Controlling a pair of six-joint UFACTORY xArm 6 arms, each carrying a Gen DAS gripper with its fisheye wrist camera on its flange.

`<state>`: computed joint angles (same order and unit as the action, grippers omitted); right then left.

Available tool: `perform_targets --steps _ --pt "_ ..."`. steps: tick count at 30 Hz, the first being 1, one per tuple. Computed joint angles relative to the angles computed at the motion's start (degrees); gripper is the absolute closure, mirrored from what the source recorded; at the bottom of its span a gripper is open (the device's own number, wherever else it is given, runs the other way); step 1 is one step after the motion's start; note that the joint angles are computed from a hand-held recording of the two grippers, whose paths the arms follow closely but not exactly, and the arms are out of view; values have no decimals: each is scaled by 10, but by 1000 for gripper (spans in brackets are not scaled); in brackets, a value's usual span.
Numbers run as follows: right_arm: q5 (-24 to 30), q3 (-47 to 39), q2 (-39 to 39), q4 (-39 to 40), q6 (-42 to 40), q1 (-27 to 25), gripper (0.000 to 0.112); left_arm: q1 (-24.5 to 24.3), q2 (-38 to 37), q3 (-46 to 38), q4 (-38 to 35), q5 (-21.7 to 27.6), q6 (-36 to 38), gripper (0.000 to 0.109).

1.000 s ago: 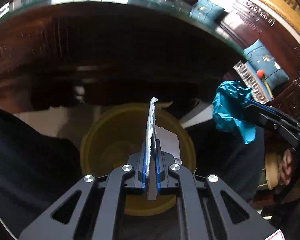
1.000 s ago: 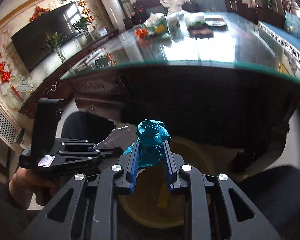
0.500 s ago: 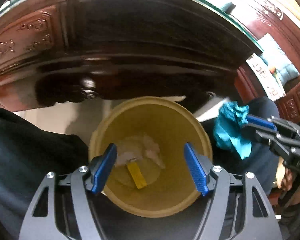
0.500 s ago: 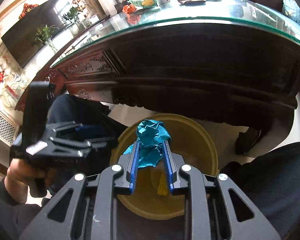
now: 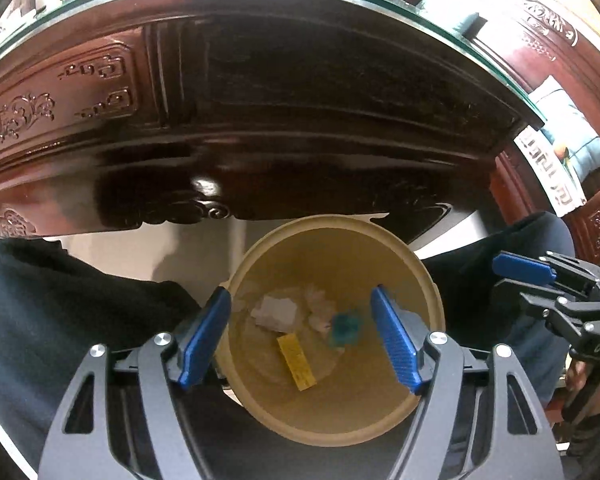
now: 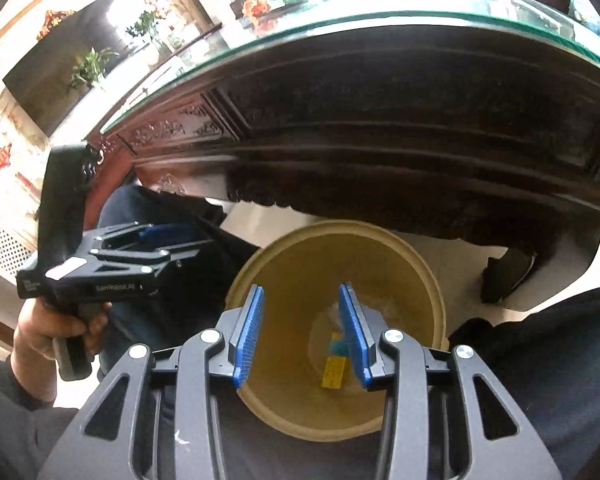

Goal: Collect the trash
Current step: 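Open both grippers over the wastebasket to drop the paper and teal plastic, then move both grippers back up to the table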

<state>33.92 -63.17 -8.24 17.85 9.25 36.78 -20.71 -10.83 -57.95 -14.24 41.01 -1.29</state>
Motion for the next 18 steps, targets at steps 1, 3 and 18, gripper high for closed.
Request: perform_targets --steps 1,3,18 --pt "-5 0 0 -1 0 -1 74 0 2 -3 2 -1 -3 36" --pt "-15 -2 3 3 -7 -3 70 1 5 -8 7 -7 -8 36" --pt "-157 -108 76 -133 -3 -13 18 39 128 -231 87 -54 -53 27"
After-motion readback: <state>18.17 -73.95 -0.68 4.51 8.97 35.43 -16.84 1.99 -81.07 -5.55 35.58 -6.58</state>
